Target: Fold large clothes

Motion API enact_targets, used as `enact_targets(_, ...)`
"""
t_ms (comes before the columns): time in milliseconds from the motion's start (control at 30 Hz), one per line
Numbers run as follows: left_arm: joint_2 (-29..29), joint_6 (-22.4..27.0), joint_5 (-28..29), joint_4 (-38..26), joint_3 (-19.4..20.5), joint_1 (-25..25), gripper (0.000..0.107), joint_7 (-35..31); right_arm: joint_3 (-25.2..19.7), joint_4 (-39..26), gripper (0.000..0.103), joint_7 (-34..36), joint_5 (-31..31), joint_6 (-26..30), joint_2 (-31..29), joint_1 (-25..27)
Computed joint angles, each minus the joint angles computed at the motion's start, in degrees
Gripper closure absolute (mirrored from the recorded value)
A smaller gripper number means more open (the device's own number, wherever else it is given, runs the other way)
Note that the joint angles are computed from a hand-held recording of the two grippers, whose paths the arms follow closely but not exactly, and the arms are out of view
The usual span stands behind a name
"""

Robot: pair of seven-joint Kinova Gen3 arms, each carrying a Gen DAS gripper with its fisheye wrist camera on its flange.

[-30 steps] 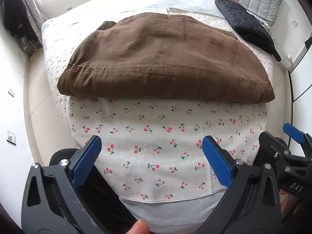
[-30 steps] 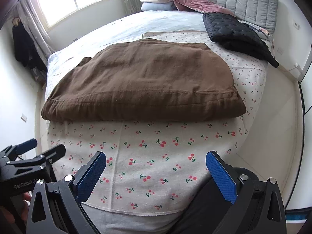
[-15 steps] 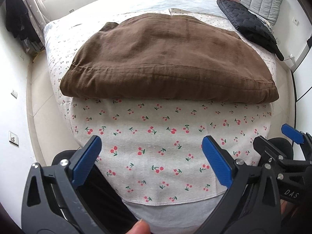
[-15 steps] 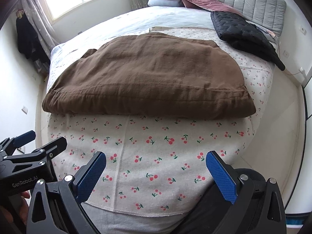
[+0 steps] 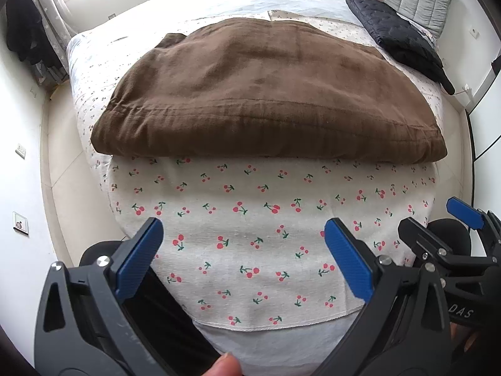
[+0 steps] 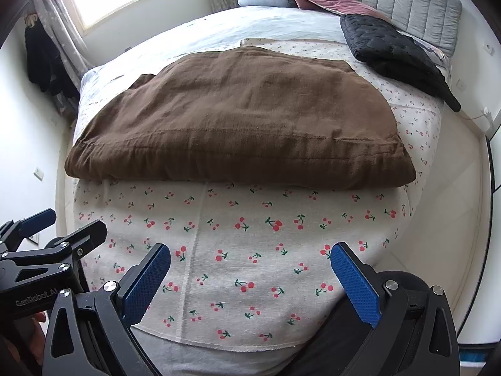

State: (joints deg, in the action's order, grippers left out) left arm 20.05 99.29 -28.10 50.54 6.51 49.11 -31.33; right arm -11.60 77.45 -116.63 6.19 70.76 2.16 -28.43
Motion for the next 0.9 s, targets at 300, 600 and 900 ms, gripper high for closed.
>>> enact_targets(300, 0.63, 0.51, 0.51, -0.67, -0.07, 0.00, 0.005, -0.36, 0.05, 0.12, 0.000, 0.09, -0.22, -0.05, 0.41, -0.06)
enact_targets(600, 0.99, 0.76, 0.83, -1.13, -0.34, 0.14, 0.005, -0.43, 0.06, 0.27, 0.000, -0.59, -0.05, -0.23, 0.47, -0.27)
enact_targets(900, 0.98, 0.90, 0.85, -1.04, -0.40, 0.15, 0.005, -0.48, 0.09, 0.17, 0.000, -0.56, -0.10, -0.15, 0.57, -0.29)
